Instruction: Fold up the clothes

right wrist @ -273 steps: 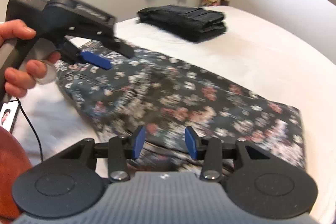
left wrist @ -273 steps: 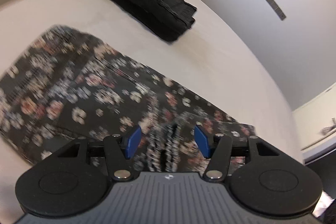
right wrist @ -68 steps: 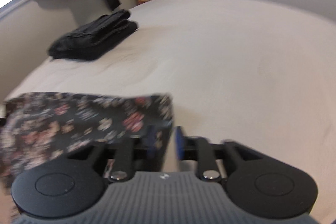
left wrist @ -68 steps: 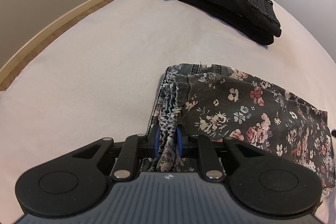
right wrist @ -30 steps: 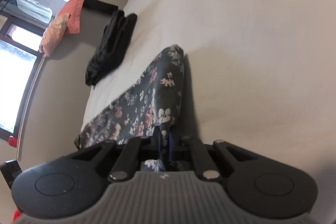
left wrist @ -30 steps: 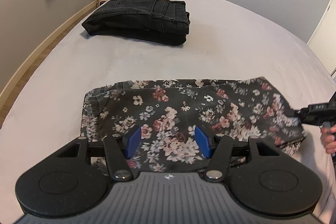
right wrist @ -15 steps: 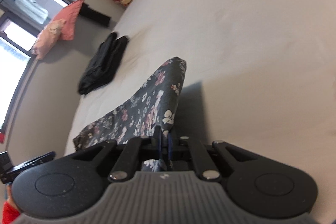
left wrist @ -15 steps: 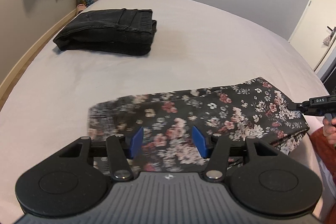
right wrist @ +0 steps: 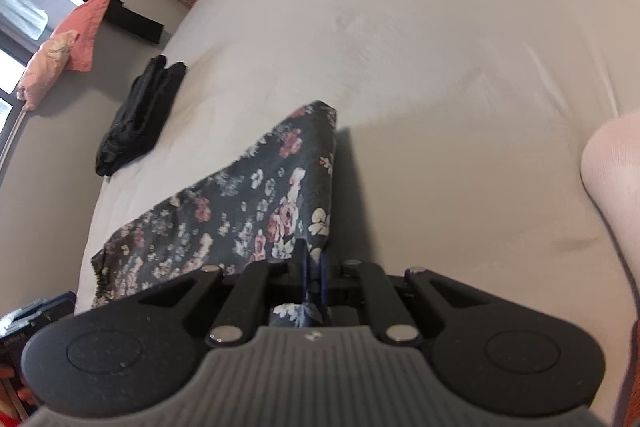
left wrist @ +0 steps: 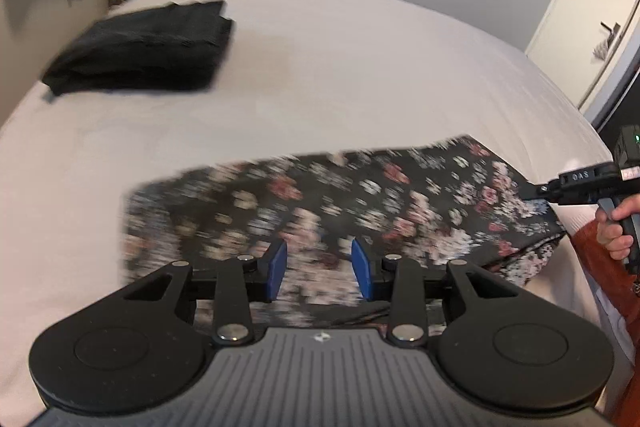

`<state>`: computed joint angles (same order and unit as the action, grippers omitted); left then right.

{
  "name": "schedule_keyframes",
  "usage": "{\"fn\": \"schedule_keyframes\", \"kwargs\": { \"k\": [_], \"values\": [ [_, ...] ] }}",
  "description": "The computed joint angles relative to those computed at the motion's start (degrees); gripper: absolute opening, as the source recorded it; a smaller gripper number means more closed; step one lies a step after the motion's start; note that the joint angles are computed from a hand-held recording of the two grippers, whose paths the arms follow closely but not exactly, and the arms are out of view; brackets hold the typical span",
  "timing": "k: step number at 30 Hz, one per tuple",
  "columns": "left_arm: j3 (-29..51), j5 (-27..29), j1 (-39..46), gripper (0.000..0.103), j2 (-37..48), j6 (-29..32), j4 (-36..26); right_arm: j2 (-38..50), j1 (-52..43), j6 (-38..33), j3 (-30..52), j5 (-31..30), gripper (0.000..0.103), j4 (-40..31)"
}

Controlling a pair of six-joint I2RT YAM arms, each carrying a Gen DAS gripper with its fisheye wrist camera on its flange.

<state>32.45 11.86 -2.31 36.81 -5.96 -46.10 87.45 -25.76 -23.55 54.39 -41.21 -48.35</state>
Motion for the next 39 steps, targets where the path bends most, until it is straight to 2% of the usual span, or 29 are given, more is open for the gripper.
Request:
{"fn": "schedule_keyframes", "kwargs": {
  "k": [2, 5, 6, 9, 12, 14, 20, 22, 24, 26, 28, 35, 39],
  "values": [
    [-2.54, -5.48, -10.32, 0.034, 0.98, -7.49, 3.89, 1.05, -0.41, 0.29, -0.76, 0.14, 0.007, 1.21],
    [-5.25, -17.13, -25.4, 0.033, 5.92, -17.15, 10.73, 1.98, -0.07, 1.47, -2.03, 0.75, 0.008, 3.59],
    [-5.98, -19.32, -28.06, 0.032, 7.98, -19.75, 13.19, 2.2, 0.24, 1.99, -2.47, 1.06, 0.009, 4.46],
    [-8.0, -18.97, -29.93, 0.031, 11.75, -23.21, 17.81, 2.4, 1.0, 3.06, -3.66, 2.12, 0.017, 6.45],
    [-7.56, -23.81, -33.38, 0.031, 14.86, -23.71, 17.39, 2.44, 0.6, 3.75, -4.66, 1.94, 0.028, 7.67],
    [-8.24, -23.41, -33.28, 0.03, 16.36, -23.7, 18.74, 3.02, -0.87, 2.91, -5.12, 0.99, 0.035, 7.45],
    [-8.42, -22.18, -32.06, 0.026, 19.4, -24.45, 20.05, 4.47, -2.86, 1.28, -7.83, -3.69, 0.035, 7.12],
    [-8.34, -22.06, -31.88, 0.025, 20.06, -24.35, 20.19, 2.9, -1.91, 1.92, -9.74, -3.57, 0.035, 8.93],
    [-8.22, -21.85, -31.67, 0.025, 20.49, -24.16, 20.38, 1.8, -1.1, 2.91, -10.96, -3.31, 0.03, 10.37],
    [-8.06, -21.43, -31.33, 0.025, 20.96, -24.15, 20.71, 1.23, -0.97, 3.88, -11.34, -3.59, 0.014, 10.85],
    [-8.48, -20.91, -30.96, 0.025, 20.83, -24.14, 21.24, 0.33, -1.5, 4.12, -11.3, -4.99, 0.009, 10.07],
    [-8.78, -20.48, -30.73, 0.023, 20.82, -24.54, 21.76, -8.05, -0.23, 5.45, -8.08, -10.38, 0.006, 2.32],
    [-9.69, -20.0, -30.33, 0.023, 18.89, -25.58, 21.98, -13.82, 4.68, 9.11, -5.11, -9.53, 0.006, -0.93]
  ]
}}
